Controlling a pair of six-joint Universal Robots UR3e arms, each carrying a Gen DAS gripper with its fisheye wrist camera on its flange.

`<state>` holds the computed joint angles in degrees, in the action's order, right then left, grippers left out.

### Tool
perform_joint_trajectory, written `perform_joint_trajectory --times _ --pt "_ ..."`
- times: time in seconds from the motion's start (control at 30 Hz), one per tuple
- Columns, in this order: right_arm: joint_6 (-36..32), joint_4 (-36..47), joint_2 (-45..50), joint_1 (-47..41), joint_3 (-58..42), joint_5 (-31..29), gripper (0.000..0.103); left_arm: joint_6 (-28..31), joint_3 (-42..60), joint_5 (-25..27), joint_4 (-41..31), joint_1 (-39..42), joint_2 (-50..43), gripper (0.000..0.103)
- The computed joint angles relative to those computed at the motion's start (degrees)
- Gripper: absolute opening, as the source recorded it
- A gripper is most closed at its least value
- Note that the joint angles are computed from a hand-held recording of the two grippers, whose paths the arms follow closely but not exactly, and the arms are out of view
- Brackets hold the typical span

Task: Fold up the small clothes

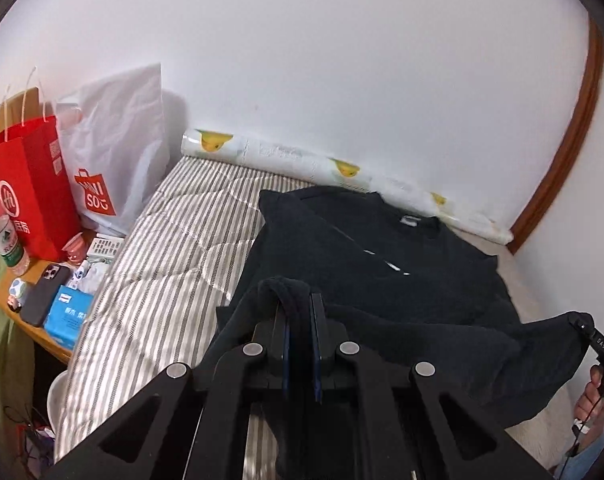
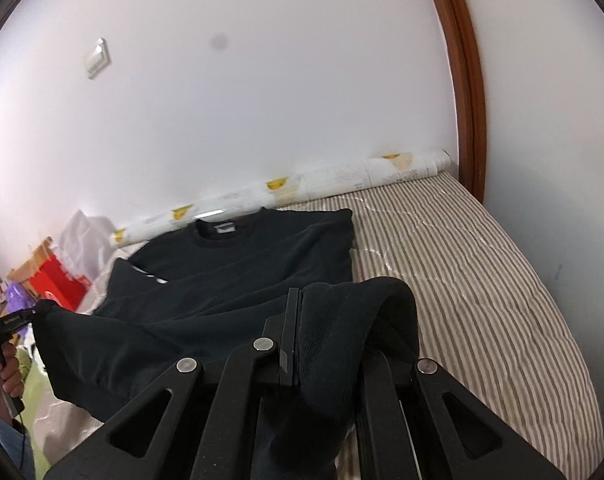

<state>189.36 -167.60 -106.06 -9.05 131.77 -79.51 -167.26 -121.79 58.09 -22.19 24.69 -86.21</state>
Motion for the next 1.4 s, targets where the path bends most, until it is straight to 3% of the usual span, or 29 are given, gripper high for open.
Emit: perform_joint_trajectory --times 0.1,0.3,0.6,0.7,0.77,0.83,0.9,1.17,1.3,1.4 --pt "0.2 -3.5 9.4 1.9 -3.8 -3.4 0.004 -2.7 4.0 3.1 2.9 -2.9 -7.2 0.008" --pt "-1.0 -5.4 20.7 1.5 -8.1 -4.6 0.004 -5.4 10.0 5.4 3.9 -5.3 -16.6 0.009" --pt "-1.4 -1.5 29.1 6.3 -14.8 -12.4 0.004 -6.1 10.8 8.7 4.9 -7.7 -18.4 0.013" --pt "-1.8 1.2 26.7 7.3 -14.4 -13.9 0.010 -5.4 9.4 9.8 3.2 -7.7 -15.7 0.022" --pt "-2.5 3.0 24.2 7.7 -13.4 -14.4 0.023 -4.6 7.1 9.5 3.0 -6.9 -13.2 0.034" --pt "-2.8 3.0 20.5 7.9 -10.7 -14.9 0.053 -3.7 3.6 9.3 3.7 -5.8 -9.7 0.060" --pt "-3.0 1.8 15.6 7.5 -6.4 -14.8 0.062 -1.4 -0.2 6.8 3.1 -3.5 -5.7 0.060" --pt "-4.5 7.1 -4.6 -0.3 10.0 -3.0 0.063 7.8 -13.8 -1.2 -6.5 6.3 10.1 0.060" --pt "-4.6 8.1 -10.4 -3.6 15.7 2.5 0.063 12.2 -18.4 -2.8 -10.9 8.3 14.9 0.060" --pt "-3.2 5.8 -7.9 -2.3 17.0 2.7 0.063 12.8 -20.1 -2.5 -10.3 7.9 14.9 0.059"
